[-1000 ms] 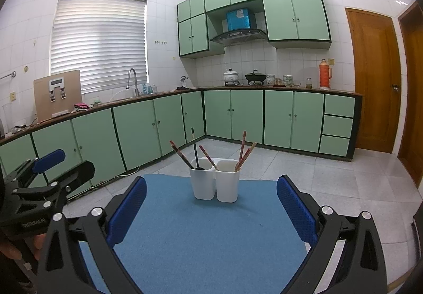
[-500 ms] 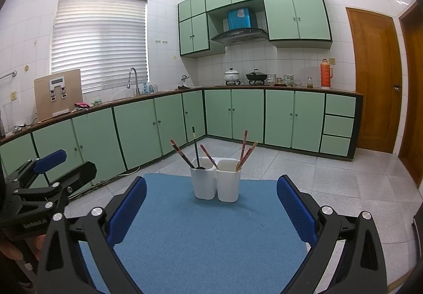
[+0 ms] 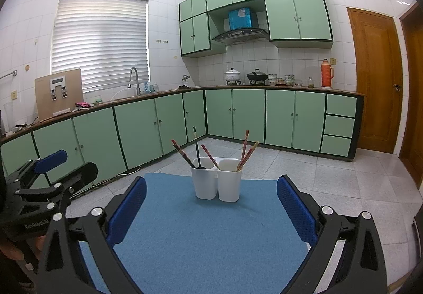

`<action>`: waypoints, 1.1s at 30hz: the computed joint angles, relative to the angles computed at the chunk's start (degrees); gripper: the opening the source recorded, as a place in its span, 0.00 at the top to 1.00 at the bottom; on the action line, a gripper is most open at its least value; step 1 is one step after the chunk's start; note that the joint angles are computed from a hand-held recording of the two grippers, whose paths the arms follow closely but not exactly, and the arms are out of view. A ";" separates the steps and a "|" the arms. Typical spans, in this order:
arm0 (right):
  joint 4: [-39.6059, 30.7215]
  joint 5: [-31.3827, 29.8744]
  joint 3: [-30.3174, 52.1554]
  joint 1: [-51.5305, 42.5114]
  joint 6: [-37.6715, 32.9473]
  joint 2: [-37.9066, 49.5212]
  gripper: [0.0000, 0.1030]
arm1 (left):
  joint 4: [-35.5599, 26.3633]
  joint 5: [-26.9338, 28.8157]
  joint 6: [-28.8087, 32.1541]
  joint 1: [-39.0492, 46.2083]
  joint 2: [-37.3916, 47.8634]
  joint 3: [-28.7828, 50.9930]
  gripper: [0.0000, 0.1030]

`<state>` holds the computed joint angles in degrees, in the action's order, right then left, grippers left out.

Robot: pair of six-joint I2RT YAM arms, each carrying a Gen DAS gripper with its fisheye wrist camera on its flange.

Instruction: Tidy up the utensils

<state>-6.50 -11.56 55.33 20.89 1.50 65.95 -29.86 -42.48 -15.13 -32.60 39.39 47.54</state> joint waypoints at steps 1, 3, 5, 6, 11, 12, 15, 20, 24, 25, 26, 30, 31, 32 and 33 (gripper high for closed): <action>-0.03 -0.07 0.00 -0.04 -0.02 -0.04 0.06 | -0.01 0.06 0.00 0.05 0.00 0.02 0.05; 0.01 -0.06 0.01 -0.01 -0.03 -0.01 0.06 | -0.12 0.20 -0.01 0.13 -0.13 -0.03 0.06; 0.01 -0.06 0.01 -0.01 -0.03 -0.01 0.06 | -0.05 0.31 0.04 0.26 -0.11 -0.05 0.06; 0.00 -0.01 0.00 0.01 -0.02 -0.05 0.06 | -0.06 0.30 0.06 0.26 -0.17 -0.08 0.06; -0.02 0.07 0.03 0.08 0.00 -0.02 0.06 | -0.26 0.41 -0.07 0.46 -0.37 -0.21 0.06; -0.02 0.05 0.08 0.09 0.04 0.05 0.06 | -0.19 0.42 -0.01 0.50 -0.37 -0.25 0.06; -0.12 0.20 0.10 0.16 -0.03 0.02 0.06 | -0.15 0.67 0.10 0.85 -0.87 -0.71 0.06; 0.00 0.50 -0.04 0.51 0.02 0.01 0.06 | -0.25 1.02 0.19 1.26 -0.80 -0.64 0.06; 0.17 0.88 -0.26 0.85 0.13 0.06 0.06 | -0.42 1.33 0.30 1.47 -0.99 -0.71 0.06; 0.34 0.98 -0.49 0.97 0.14 0.01 0.06 | -0.23 1.50 0.39 1.71 -0.92 -0.79 0.06; 0.58 1.01 -0.68 1.04 0.14 0.09 0.06 | -0.35 1.55 0.38 1.78 -1.11 -0.89 0.06; 0.83 1.23 -0.98 1.29 0.14 0.06 0.06 | -0.32 1.63 0.37 1.81 -1.04 -0.83 0.06; 0.79 1.17 -0.93 1.21 0.13 0.08 0.06 | -0.25 1.65 0.37 1.86 -1.00 -0.88 0.06; 0.73 1.10 -0.86 1.14 0.13 0.10 0.06 | -0.36 1.66 0.35 1.89 -1.18 -0.99 0.06; 0.73 1.10 -0.86 1.14 0.13 0.10 0.06 | -0.32 1.75 0.40 1.95 -1.10 -0.91 0.06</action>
<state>-5.77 -10.46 54.46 22.03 1.62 66.05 -30.19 -40.73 -14.73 -30.65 38.29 46.63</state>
